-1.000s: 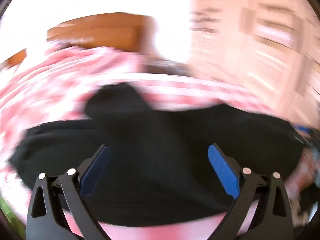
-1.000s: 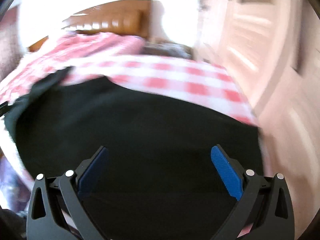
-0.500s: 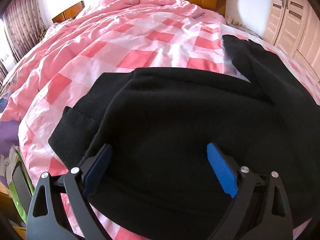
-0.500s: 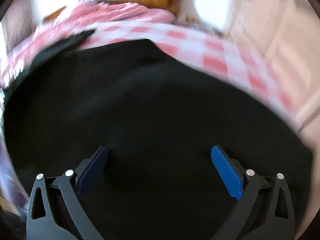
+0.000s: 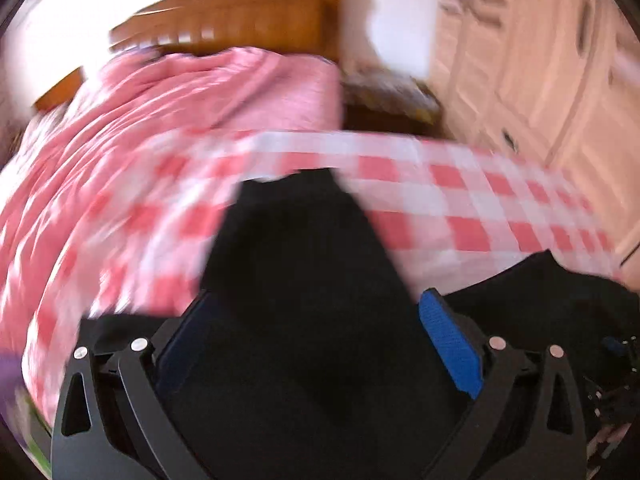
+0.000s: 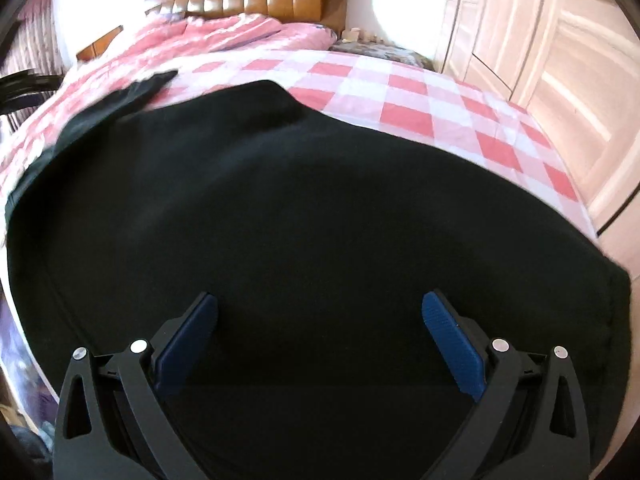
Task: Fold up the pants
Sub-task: 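Pinch the pant leg cuff with the left gripper and lift it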
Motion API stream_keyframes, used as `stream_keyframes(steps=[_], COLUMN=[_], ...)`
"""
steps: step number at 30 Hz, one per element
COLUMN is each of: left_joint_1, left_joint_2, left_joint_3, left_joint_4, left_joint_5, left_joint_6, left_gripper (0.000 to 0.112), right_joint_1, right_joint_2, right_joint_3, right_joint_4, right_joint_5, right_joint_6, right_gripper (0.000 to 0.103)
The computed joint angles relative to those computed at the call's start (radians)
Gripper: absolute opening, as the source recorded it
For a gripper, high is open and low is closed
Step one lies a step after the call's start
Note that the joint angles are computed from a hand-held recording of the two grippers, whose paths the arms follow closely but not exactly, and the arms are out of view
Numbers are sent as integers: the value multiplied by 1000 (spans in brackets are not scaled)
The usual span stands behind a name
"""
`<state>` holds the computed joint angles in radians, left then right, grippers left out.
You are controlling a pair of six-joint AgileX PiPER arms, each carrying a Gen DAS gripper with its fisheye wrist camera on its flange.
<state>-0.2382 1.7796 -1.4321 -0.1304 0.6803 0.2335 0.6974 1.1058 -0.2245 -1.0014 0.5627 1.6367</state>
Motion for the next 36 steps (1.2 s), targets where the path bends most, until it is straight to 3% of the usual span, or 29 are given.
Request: stream_keyframes(steps=[3, 6, 8, 9, 10, 11, 13, 17, 19, 22, 25, 28, 30, 32, 34, 36], left_joint_1=[-130, -182, -195, -184, -171, -158, -140, -55, 39, 192, 399, 648, 787, 842, 909, 938], left_joint_2=[231, 416, 479, 480, 483, 477, 424, 195, 27, -163, -305, -293, -175, -109, -88, -139], left_joint_3=[-267, -493, -555, -548, -553, -541, -458, -137, 62, 293, 484, 577, 571, 588, 631, 686], left_joint_4=[179, 268, 319, 304, 284, 274, 278, 186, 38, -262, -561, -835, -899, -944, -1072, -1144], left_joint_5=[148, 310, 369, 358, 363, 357, 287, 9, -115, -207, -201, -102, 3, 1, 57, 61], left_joint_6=[-160, -213, -236, -231, -216, -200, -177, -85, 41, 324, 623, 923, 1011, 1091, 1283, 1397], left_gripper=[94, 80, 70, 66, 55, 27, 8, 8, 8, 8, 8, 8, 18, 40, 46, 67], right_joint_1=[17, 23, 28, 22, 16, 7, -10, -3, -5, -6, -7, -2, -1, -10, -10, -14], right_joint_2=[-28, -40, -42, -42, -43, -43, -47, -50, -47, -43, -44, -36, -33, -33, -30, -30], right_joint_3=[21, 42, 48, 50, 51, 53, 56, 60, 60, 58, 59, 53, 51, 52, 50, 51], right_joint_4=[-6, -44, -61, -70, -76, -80, -90, -98, -101, -103, -103, -100, -100, -99, -97, -98], right_joint_5=[9, -3, -4, -11, -18, -25, -39, -35, -37, -37, -37, -29, -27, -32, -29, -32], right_joint_6=[12, 52, 73, 77, 77, 75, 72, 85, 87, 90, 88, 88, 88, 82, 80, 80], right_gripper=[98, 99, 99, 99, 99, 99, 99, 99, 99, 99, 99, 99, 99, 99, 99, 99])
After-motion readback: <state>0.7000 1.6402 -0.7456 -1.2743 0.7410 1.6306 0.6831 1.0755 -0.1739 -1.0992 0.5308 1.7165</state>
